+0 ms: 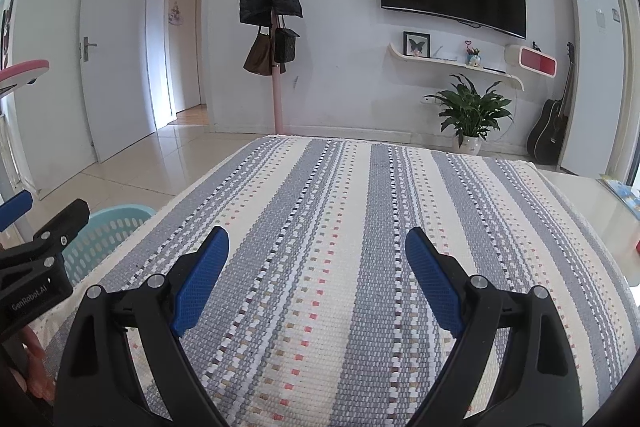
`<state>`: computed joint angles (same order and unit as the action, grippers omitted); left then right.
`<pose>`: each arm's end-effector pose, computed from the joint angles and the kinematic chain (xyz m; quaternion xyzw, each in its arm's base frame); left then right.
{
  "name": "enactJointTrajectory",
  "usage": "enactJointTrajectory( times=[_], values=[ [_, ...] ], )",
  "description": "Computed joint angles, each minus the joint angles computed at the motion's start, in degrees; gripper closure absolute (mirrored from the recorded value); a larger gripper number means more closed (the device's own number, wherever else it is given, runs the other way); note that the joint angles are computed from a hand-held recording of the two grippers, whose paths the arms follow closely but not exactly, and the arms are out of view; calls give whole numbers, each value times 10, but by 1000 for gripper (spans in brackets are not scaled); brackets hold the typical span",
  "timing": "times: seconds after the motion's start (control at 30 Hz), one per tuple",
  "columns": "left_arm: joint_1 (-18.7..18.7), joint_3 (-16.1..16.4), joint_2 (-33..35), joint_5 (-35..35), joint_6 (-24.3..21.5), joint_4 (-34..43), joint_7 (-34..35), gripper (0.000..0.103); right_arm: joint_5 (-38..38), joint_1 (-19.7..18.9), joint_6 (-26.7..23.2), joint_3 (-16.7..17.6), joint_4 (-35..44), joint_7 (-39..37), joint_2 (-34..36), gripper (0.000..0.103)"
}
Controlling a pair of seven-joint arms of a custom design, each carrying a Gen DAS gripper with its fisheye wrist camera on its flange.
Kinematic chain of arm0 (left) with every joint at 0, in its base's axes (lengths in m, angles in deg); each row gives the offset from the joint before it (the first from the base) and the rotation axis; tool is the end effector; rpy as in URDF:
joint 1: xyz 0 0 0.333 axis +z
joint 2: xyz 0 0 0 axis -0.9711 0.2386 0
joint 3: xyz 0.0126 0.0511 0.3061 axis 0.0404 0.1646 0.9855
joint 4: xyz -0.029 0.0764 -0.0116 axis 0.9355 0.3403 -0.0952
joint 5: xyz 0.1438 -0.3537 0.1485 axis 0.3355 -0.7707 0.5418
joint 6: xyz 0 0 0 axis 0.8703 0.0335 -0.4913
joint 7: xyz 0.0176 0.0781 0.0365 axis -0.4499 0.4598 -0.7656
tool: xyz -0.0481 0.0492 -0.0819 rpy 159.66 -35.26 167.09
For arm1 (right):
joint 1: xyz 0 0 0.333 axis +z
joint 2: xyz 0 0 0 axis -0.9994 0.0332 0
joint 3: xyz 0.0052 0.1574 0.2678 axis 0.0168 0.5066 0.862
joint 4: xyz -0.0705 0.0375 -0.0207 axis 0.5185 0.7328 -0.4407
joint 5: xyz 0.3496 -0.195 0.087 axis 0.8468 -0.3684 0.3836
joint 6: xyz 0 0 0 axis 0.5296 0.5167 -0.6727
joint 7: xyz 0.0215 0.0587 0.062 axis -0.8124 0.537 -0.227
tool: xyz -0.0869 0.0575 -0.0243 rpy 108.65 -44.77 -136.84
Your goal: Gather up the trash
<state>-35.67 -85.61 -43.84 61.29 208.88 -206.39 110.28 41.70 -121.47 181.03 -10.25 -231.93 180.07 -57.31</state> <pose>0.4567 -0.1915 0.5142 -0.5833 0.5917 -0.3747 0.4114 0.4486 0.1101 0.4670 -0.5805 0.6148 -0.3895 0.3653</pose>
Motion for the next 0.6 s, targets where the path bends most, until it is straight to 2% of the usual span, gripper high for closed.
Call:
enactJointTrajectory(
  times=[0.1, 0.33, 0.47, 0.6],
  values=[
    [-7, 6, 10, -3, -5, 1, -3, 8, 2, 3, 4, 0, -2, -2, -1, 17],
    [3, -6, -1, 6, -12, 3, -14, 8, 16, 22, 11, -16, -5, -15, 7, 17],
    [16, -23, -17, 24, -43, 11, -26, 8, 28, 35, 11, -27, -5, -29, 12, 17],
    [4, -12, -6, 49, -52, 17, -45, 8, 40, 32, 12, -19, -5, -40, 9, 17]
  ],
)
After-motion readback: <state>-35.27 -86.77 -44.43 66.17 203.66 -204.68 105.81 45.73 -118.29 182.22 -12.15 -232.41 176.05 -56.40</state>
